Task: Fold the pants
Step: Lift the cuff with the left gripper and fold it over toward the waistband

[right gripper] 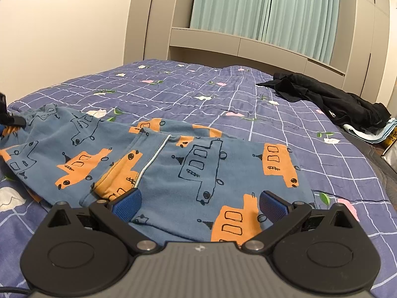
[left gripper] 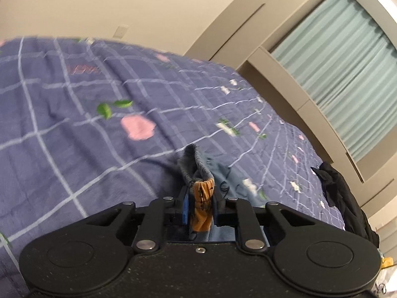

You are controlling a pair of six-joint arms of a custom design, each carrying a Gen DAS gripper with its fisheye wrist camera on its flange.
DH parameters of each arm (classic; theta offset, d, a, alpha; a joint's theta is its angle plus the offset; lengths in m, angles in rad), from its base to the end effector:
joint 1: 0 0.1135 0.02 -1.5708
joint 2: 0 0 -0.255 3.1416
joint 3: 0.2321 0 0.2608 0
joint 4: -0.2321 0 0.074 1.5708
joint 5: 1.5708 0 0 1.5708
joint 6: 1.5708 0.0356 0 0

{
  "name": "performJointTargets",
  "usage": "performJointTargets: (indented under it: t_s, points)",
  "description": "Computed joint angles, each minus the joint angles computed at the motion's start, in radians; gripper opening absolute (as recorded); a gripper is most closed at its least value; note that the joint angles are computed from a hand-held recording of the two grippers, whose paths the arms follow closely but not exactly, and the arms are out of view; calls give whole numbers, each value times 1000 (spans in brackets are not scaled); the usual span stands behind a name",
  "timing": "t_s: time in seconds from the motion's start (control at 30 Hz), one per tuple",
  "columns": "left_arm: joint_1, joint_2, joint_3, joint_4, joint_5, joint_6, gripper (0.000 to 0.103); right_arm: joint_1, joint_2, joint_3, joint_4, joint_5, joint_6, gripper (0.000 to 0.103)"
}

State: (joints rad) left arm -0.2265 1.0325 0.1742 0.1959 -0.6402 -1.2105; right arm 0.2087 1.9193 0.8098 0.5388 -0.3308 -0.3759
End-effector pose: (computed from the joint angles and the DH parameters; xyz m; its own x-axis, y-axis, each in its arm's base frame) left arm 0.1816 -0.0200 0.1165 0.0497 -0.7816 -0.6218 -0.6591 0.4421 -0.6084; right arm 0.3541 0.0868 0.0944 -0.3215 -0.4230 -0.8472 -0.6250 0.7669 -0.1457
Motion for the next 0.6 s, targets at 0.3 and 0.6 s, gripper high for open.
performJointTargets:
  t_s: [0.3, 0.6]
  points:
    - [-158, 19, 202, -101, -127, 213, 18, -15, -4, 11, -25, -37, 23, 103]
    - [-328, 295, 504, -26, -165, 478, 18, -117, -99, -10, -18, -114, 5, 103]
